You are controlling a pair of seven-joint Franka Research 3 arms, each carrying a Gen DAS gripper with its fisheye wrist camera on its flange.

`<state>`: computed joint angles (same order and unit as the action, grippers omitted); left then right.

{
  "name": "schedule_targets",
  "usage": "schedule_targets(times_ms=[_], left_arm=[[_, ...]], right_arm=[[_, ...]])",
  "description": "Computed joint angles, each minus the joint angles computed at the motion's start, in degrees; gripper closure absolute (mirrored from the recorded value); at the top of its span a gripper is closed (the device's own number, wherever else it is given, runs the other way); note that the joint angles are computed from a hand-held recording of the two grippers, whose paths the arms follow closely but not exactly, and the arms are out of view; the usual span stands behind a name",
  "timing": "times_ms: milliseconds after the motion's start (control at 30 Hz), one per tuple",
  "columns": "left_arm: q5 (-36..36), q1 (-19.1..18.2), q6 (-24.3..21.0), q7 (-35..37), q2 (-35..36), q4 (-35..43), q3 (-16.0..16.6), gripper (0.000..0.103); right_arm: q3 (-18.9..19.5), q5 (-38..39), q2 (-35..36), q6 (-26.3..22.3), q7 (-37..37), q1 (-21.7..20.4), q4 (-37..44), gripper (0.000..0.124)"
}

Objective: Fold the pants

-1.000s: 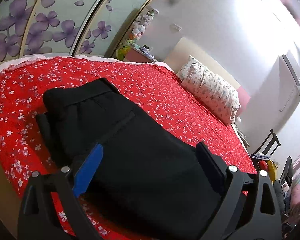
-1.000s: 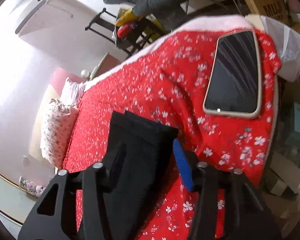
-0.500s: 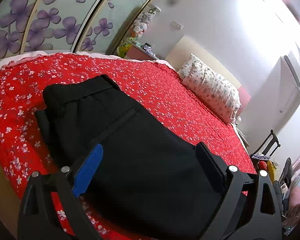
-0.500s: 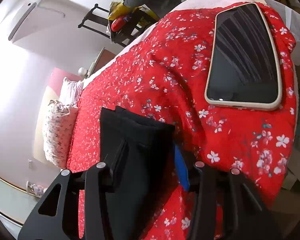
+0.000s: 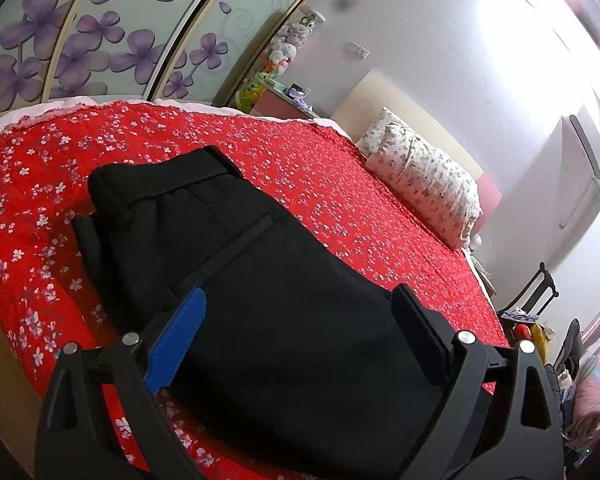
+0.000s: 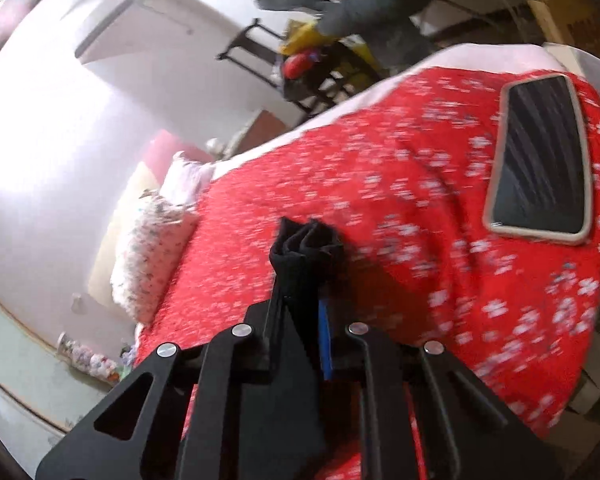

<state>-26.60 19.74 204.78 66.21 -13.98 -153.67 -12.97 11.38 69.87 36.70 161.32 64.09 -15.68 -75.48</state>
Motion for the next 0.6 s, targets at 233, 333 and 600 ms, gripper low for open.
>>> schedule_targets(times_ms=[233, 333, 600], left_arm=[[0.97, -0.58, -0.23, -0.85, 0.14, 0.27, 0.67, 0.009], [0.39, -0.04, -0.54, 0.04, 0.32, 0.75, -0.32, 0.008], [1.41, -0.61, -0.94, -0.17, 0.54, 0.93, 0.45, 0.008]], right_arm=[[4.85, 9.07, -3.56, -5.77, -15.85, 0.62, -0.69, 0.109], [5.50, 11.18, -5.04, -10.20, -20.46, 2.77, -1.26, 0.109], [1.42, -5.67, -3.97, -24.92, -16.61, 15.86, 0.40, 0.109]])
